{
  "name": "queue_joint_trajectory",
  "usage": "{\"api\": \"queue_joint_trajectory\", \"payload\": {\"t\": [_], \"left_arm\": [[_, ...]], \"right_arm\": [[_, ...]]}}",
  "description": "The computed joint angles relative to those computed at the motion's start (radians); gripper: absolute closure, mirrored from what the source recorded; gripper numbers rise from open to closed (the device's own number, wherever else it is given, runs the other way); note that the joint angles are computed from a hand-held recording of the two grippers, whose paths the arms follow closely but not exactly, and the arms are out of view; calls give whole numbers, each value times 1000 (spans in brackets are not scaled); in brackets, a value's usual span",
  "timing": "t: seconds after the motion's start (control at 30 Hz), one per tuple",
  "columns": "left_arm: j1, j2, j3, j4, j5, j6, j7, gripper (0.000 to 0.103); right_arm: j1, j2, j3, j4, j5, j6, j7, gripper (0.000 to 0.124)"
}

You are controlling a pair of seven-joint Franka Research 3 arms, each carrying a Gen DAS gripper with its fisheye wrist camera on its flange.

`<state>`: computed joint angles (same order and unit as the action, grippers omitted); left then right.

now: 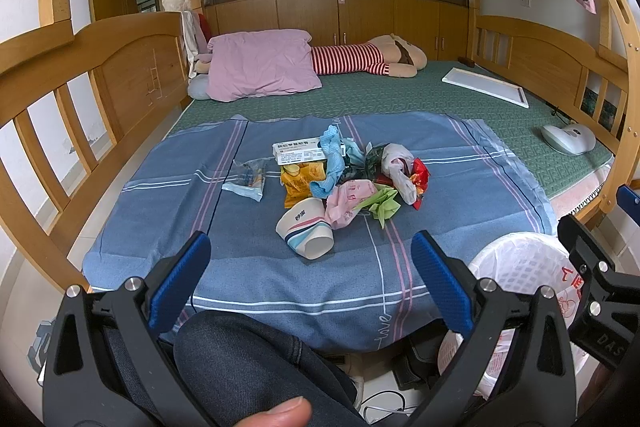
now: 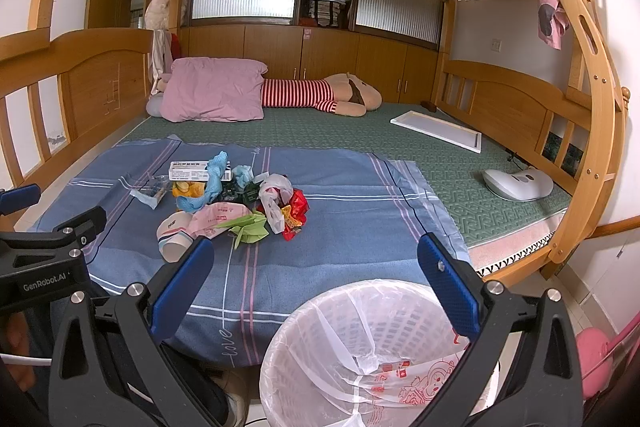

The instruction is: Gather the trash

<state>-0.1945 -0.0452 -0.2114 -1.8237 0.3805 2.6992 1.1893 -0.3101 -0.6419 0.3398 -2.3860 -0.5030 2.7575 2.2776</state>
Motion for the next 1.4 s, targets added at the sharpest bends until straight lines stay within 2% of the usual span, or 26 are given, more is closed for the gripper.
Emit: {"api": "queue_joint_trajectory", "payload": {"t": [1.4], "left_arm": [[-3, -6, -3, 3, 23, -14, -20, 3]], "right_arm": [[-3, -14, -11, -7, 6, 7, -2, 24]]}}
